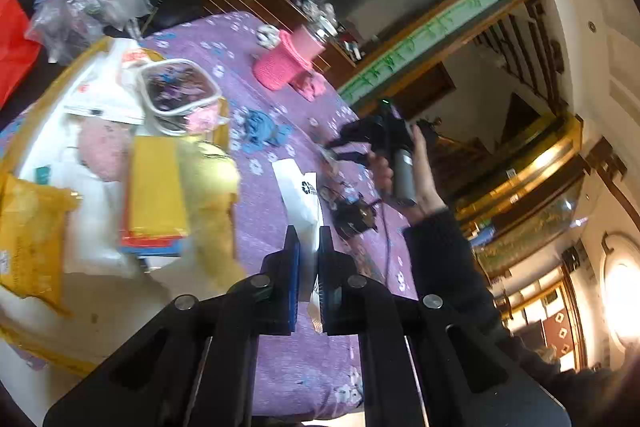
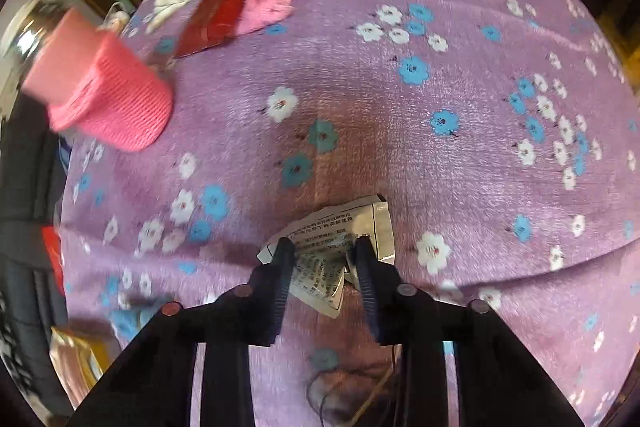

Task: Organize soft objects
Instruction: 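Carry both items over the box and open both tools to release them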

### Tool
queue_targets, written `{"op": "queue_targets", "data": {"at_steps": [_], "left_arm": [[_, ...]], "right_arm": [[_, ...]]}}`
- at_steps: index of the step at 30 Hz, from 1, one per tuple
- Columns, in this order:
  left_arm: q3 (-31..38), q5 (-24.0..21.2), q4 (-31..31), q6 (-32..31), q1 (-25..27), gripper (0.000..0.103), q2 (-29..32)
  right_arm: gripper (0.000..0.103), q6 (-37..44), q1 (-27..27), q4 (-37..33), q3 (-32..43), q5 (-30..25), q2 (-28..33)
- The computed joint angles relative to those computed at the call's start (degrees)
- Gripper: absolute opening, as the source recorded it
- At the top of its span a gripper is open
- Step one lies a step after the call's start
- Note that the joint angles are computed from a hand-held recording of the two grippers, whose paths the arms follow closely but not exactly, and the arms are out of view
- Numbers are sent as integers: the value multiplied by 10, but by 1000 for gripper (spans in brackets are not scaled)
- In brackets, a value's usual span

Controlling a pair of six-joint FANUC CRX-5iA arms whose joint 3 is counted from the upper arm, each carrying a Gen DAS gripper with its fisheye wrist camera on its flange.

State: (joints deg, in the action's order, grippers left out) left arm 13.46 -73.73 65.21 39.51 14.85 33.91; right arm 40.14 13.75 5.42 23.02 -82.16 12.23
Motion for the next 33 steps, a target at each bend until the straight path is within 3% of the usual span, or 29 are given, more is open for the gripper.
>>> {"op": "queue_targets", "data": {"at_steps": [3,7,11,15,17,20,26,28,30,33], "left_arm": [[-4,-1,0,6,5,5,-1],[-29,14,8,-2,13,5,-19],[-46,35,14,-3,23,5,-32],[-49,73,27,11,35,5,-37],[-45,84,26,22,40,5,-33],[-14,55,10,61,57,5,-5],[-27,65,-14,75,71,5,1],[-26,65,-21,81,74,6,6],[-25,68,-27,75,73,13,9],[-46,119,-51,52,64,24,-15]], "right_arm": [[27,11,20,17,-30,31,-31],[27,6,83,29,-117,106,-137],[27,10,207,88,-221,203,-243],[27,22,309,116,-279,277,-290],[27,40,337,109,-283,305,-289],[28,79,353,79,-260,326,-257],[28,142,332,14,-163,296,-140],[29,142,331,27,-145,294,-110],[31,122,337,65,-135,291,-85],[35,69,364,115,-119,285,-65]]}}
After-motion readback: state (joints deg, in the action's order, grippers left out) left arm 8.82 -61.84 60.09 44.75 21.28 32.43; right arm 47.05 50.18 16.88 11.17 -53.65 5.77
